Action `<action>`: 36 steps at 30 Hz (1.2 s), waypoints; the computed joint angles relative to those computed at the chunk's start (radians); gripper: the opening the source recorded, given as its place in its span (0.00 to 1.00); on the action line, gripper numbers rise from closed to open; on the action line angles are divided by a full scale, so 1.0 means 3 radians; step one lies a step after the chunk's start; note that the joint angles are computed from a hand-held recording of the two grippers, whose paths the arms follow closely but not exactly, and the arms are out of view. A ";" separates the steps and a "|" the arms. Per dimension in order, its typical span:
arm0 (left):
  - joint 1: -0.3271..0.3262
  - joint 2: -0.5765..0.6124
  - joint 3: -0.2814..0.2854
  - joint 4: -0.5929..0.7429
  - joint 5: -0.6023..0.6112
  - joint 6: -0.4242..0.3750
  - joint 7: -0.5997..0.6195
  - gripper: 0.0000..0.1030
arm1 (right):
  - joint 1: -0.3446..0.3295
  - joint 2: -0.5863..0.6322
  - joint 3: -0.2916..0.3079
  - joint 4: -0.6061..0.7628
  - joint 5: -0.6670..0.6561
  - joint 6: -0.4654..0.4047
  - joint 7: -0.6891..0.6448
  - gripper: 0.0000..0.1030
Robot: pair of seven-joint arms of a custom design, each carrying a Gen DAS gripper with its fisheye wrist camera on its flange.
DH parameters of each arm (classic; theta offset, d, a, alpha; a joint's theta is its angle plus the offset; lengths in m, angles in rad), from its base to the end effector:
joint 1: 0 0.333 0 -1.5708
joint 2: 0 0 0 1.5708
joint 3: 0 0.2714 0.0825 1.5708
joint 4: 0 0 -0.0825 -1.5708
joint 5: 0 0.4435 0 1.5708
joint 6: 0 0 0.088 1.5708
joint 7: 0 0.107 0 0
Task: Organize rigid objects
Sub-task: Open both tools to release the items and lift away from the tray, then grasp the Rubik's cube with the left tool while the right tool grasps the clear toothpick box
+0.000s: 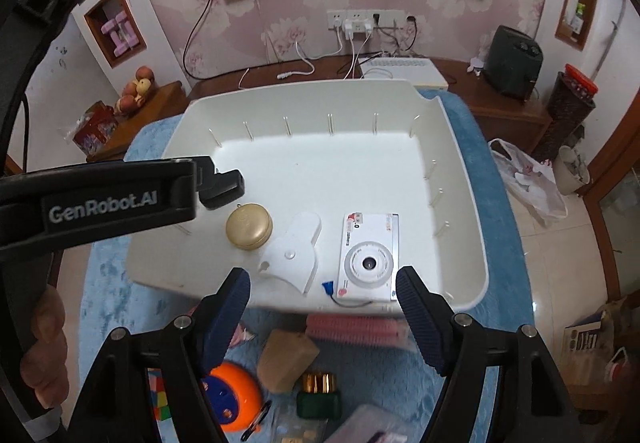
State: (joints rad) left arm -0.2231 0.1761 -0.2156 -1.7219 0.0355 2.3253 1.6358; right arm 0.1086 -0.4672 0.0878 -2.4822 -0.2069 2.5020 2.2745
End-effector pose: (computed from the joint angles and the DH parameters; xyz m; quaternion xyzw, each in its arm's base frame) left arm 0.6362 -0.2899 0.4631 -0.4938 0.8428 -0.1784 0.1184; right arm 0.5052 0.1014 0.4419 -0.5455 0.7976 -0.1724 0.1912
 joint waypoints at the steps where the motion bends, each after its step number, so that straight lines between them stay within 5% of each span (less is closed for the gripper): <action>1: 0.0018 -0.0087 -0.0004 -0.0087 -0.0048 0.0037 0.0053 0.88 | 0.0003 -0.0043 0.0020 -0.0016 -0.0004 -0.0035 0.0033 0.74; 8: 0.0091 -0.0659 0.0024 -0.0632 -0.0416 0.0233 0.0496 0.88 | 0.0044 -0.0393 0.0239 -0.0160 -0.0183 -0.0286 0.0393 0.74; 21: 0.0095 -0.1433 0.0234 -0.1355 -0.0945 0.0271 0.1035 0.88 | 0.0294 -0.1037 0.0353 -0.0529 -0.0132 -0.0367 0.0732 0.74; 36: 0.0208 -0.1996 0.0439 -0.2023 -0.0998 0.0225 0.1280 0.87 | 0.0516 -0.1624 0.0381 -0.1061 0.0020 -0.0543 0.0928 0.74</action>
